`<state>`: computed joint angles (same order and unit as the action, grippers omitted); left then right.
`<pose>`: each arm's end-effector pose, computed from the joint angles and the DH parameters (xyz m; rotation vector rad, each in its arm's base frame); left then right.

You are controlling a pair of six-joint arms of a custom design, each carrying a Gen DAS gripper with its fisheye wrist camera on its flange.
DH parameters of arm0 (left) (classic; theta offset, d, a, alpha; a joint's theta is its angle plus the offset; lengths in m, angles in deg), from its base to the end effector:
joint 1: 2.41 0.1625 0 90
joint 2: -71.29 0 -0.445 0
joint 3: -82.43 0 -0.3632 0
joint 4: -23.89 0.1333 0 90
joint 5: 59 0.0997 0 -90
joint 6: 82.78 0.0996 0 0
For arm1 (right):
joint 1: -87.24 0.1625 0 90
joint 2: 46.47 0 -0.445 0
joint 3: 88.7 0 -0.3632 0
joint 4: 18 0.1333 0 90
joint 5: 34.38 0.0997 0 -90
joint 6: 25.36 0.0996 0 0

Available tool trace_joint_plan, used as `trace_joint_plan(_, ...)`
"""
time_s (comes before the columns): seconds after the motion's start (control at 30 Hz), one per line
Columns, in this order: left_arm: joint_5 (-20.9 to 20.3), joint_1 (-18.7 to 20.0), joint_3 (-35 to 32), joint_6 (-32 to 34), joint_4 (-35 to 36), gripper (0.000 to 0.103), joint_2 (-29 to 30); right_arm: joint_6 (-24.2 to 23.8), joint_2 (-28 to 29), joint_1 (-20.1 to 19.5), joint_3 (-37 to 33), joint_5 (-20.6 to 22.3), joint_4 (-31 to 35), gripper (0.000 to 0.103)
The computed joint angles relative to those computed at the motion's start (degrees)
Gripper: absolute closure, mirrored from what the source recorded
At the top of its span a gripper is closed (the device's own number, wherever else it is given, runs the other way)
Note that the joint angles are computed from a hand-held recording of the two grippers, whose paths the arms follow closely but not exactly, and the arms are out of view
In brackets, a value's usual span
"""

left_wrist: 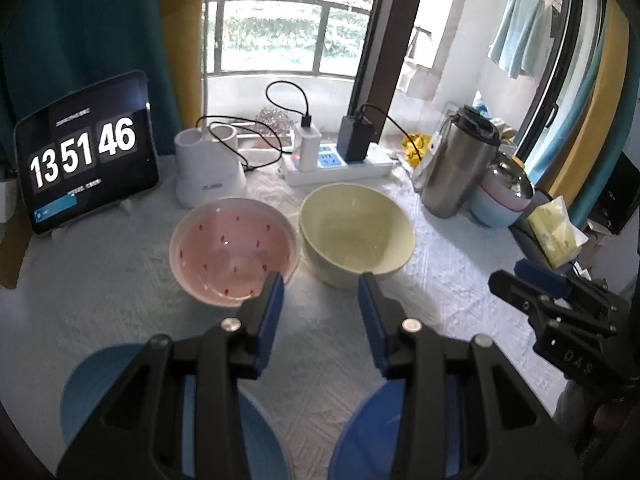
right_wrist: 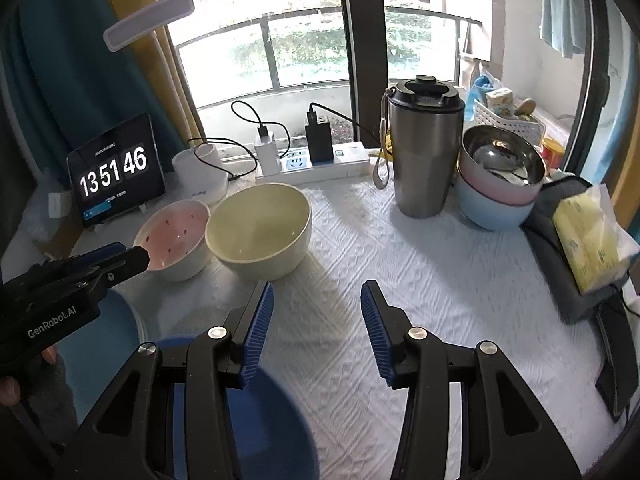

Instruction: Organize plates and bowls

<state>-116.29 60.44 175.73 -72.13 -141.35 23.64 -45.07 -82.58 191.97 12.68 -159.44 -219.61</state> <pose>-0.1446 -0.6920 0.2080 0.6382 2.4733 -0.7729 0.2361 -0.5989 0.1107 0.3898 -2.3240 0.9665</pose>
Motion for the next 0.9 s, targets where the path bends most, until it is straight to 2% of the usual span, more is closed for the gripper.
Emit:
trace_joint_plan(0.13,-0.8,0.5,-2.8,-0.6,1.4,0.063,1.6,-1.0,1.0,-0.7,-3.1,0.1,2.8,0.055)
trace_joint_plan(0.33,-2.3,1.7,-8.7,-0.9,7.2,0.063,4.4,-2.8,2.0,-1.8,-7.6,1.2,7.6,0.055)
trace_joint_plan(0.5,-3.1,2.2,-12.3,0.9,10.1,0.063,6.2,-1.7,2.4,-3.2,-11.7,3.8,14.4,0.055)
trace_joint_plan(0.63,-4.1,3.2,-15.9,-0.5,13.8,0.063,7.8,-1.0,3.2,-4.0,-14.5,5.5,18.3,0.055)
trace_joint_plan(0.9,-4.5,3.4,-18.1,2.0,13.5,0.063,9.9,0.2,4.8,-5.2,-18.0,8.1,23.5,0.057)
